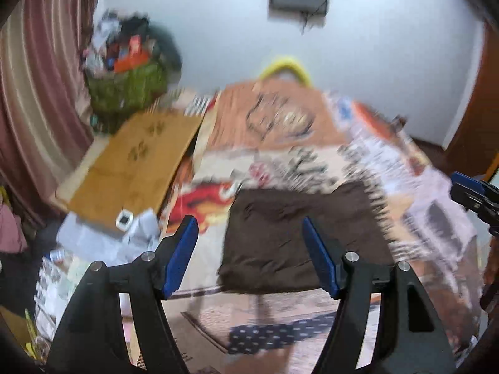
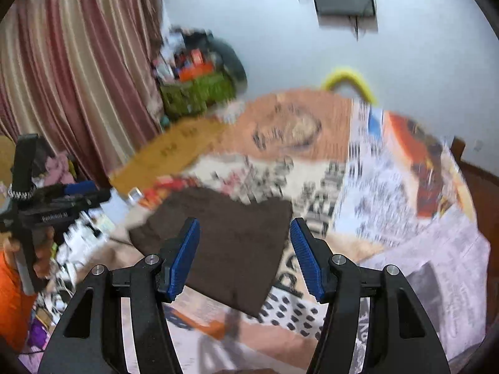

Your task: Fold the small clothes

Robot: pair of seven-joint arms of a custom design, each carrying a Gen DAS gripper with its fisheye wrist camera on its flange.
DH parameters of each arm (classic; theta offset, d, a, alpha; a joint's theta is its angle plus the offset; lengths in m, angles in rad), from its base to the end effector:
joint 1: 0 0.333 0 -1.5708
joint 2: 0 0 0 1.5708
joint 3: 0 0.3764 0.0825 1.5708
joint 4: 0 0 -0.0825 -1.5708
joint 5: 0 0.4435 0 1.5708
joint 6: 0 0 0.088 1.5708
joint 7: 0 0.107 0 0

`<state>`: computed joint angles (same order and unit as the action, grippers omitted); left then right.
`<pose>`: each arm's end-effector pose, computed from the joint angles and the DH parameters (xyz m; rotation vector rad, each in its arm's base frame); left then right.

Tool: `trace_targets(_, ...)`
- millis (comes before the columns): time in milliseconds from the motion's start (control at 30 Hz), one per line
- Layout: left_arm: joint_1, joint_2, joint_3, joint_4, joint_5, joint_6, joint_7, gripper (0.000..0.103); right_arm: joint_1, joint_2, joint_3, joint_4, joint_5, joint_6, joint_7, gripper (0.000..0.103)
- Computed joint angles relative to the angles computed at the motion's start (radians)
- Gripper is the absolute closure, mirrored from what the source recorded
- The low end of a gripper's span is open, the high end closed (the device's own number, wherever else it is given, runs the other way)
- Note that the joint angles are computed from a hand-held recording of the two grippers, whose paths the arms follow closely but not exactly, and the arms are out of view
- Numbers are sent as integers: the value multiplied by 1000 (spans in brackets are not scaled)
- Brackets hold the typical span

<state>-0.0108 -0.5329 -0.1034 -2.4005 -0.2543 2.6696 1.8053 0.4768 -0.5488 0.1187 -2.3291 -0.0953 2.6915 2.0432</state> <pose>0.4634 -0.0549 0.6351 -1.6086 1.9253 -0.8477 0.3754 0.2749 0.6871 -1.7536 1.4314 -0.4424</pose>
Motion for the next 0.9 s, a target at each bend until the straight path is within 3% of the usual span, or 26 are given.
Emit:
trace_targets(267, -117, -252, 14, -79, -93, 104, 48, 35, -52, -121, 90, -1, -103, 125, 90, 46)
trace_targets(400, -117, -361, -17, -125, -84, 141, 30, 35, -73, -183, 128, -19, -147, 173, 141, 46)
trace_targets(600, -140, -509, -33, -193, -84, 176, -11, 32, -155, -285, 214, -51, -222, 207, 253, 45)
trace_targets(900, -125, -596, -65, -240, -51, 209, -74, 5, -197, -321, 252, -63, -282, 197, 336, 15)
